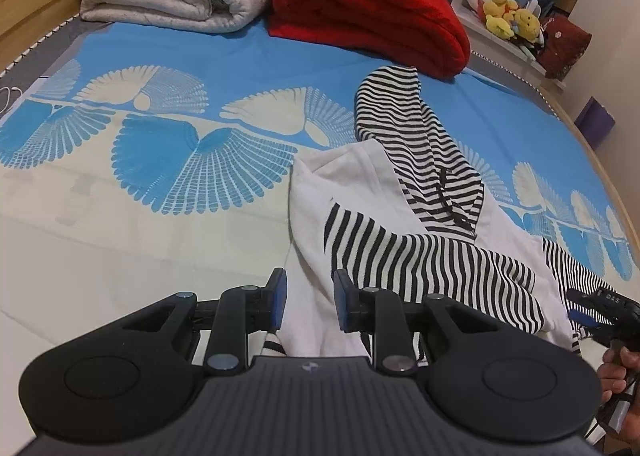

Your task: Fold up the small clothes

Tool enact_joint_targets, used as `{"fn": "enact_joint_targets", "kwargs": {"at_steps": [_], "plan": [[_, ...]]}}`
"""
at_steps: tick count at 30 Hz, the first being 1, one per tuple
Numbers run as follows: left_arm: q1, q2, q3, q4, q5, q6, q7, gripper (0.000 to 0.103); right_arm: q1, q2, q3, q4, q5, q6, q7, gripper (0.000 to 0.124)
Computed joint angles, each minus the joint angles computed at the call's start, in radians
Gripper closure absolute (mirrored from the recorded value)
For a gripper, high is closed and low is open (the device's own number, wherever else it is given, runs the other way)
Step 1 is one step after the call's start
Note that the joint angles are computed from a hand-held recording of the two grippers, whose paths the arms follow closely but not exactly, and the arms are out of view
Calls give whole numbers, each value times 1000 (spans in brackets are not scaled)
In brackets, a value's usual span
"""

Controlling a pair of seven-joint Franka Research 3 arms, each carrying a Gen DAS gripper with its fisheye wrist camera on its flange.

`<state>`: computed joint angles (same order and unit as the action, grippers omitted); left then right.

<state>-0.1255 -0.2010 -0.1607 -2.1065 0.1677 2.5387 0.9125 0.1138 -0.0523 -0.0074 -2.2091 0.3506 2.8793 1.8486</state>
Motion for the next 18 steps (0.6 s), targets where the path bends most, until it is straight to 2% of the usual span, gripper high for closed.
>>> {"fn": "enact_joint_targets", "kwargs": {"at_steps": [2, 3, 6, 9, 11, 13, 14, 15, 16, 18], "plan": [[-2, 6, -2, 4, 0, -5, 2, 77, 22, 18, -6, 28, 159, -55, -95, 73], [-3, 8, -2, 6, -1, -7, 3, 76, 21, 25, -4, 42, 154, -90, -69, 73], [-6, 14, -2, 9, -2, -13, 11, 76, 14, 52, 3, 75, 15, -171, 126, 73], [-8, 20, -2, 13, -5, -24, 25, 76, 15, 67, -4, 103, -219, -258, 334, 73], [-10, 24, -3, 14, -5, -29, 34, 76, 15, 69, -5, 106, -270, -266, 395, 73], [-12, 29, -4, 16, -9, -31, 43, 76, 16, 74, -2, 106, -262, -249, 383, 77], [-14, 34, -4, 18, -12, -33, 47, 76, 17, 79, -2, 108, -267, -239, 374, 102], [-16, 40, -5, 20, -16, -37, 51, 76, 18, 84, -2, 108, -272, -226, 363, 120], [-19, 46, -6, 24, -22, -40, 57, 76, 18, 80, -4, 95, -282, -205, 363, 118], [-24, 60, -9, 31, -31, -43, 68, 76, 17, 66, -5, 59, -293, -87, 364, 119]]}}
